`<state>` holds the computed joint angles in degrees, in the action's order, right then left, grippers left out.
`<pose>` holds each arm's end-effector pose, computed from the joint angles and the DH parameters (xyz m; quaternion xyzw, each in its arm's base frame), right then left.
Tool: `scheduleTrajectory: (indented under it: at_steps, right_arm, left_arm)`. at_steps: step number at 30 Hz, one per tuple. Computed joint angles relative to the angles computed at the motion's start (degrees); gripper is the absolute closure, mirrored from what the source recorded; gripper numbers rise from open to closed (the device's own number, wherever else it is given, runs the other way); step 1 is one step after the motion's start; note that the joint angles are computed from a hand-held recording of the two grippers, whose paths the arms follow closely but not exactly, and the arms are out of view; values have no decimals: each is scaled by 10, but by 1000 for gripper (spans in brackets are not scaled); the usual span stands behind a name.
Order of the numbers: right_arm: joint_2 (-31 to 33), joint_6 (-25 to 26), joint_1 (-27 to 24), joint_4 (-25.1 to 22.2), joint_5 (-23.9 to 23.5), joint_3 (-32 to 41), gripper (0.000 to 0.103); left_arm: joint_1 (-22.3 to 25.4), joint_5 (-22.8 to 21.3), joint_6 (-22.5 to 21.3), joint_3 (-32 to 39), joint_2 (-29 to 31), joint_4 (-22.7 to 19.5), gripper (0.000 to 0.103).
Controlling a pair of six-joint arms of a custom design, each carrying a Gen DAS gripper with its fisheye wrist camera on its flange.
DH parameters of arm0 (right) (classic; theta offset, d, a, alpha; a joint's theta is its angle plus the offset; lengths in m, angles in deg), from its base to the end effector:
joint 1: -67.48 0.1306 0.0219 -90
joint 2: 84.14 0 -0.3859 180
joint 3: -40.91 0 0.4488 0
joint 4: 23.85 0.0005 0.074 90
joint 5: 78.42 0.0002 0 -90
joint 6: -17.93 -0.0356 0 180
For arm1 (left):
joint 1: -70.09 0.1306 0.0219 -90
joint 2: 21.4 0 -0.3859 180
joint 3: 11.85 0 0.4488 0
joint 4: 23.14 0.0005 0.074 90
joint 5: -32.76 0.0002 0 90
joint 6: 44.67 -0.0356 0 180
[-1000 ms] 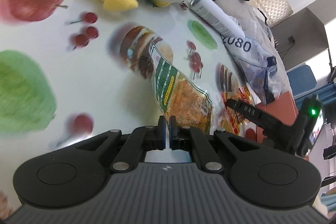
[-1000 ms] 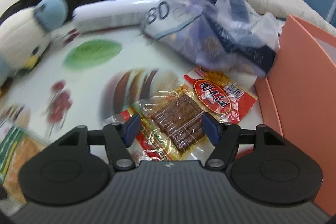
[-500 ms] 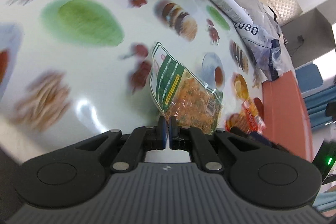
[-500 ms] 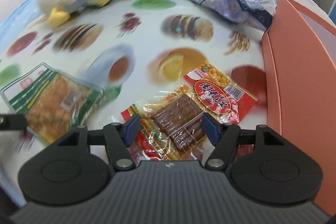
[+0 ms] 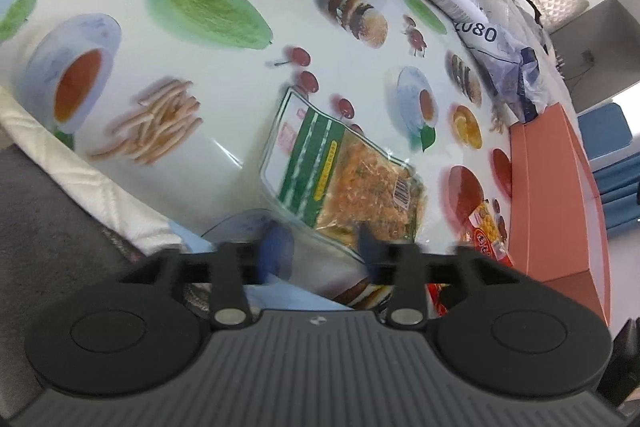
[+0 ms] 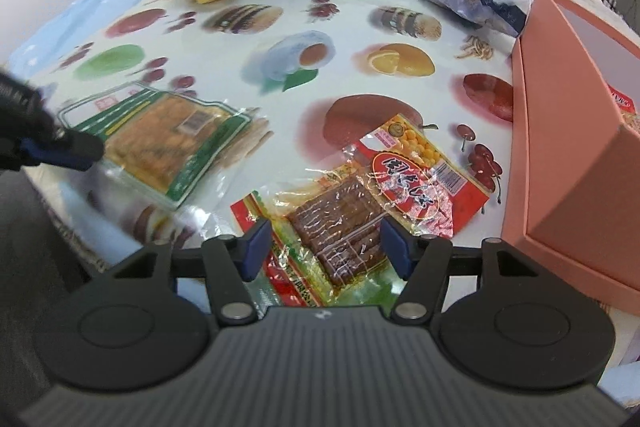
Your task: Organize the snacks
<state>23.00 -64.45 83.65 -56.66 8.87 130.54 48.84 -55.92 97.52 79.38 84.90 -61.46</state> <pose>0.6080 0.1775 0.2799 -0.2017 0.9185 0.0475 0.3367 0.5855 -0.2291 0.2962 -0.2497 0.9159 -0.1965 0.2452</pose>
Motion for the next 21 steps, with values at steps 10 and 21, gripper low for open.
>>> scheduleTrajectory:
  at_steps: [10,21]
  right_arm:
    - [-51,-47,-27,71,-53,-56,16]
    - [-13,-110,-36,30,-17,-29,16]
  left_arm:
    - [-25,-64,-98,53,2,-56,17]
    - [-43,-63,-222,169,116,-89,15]
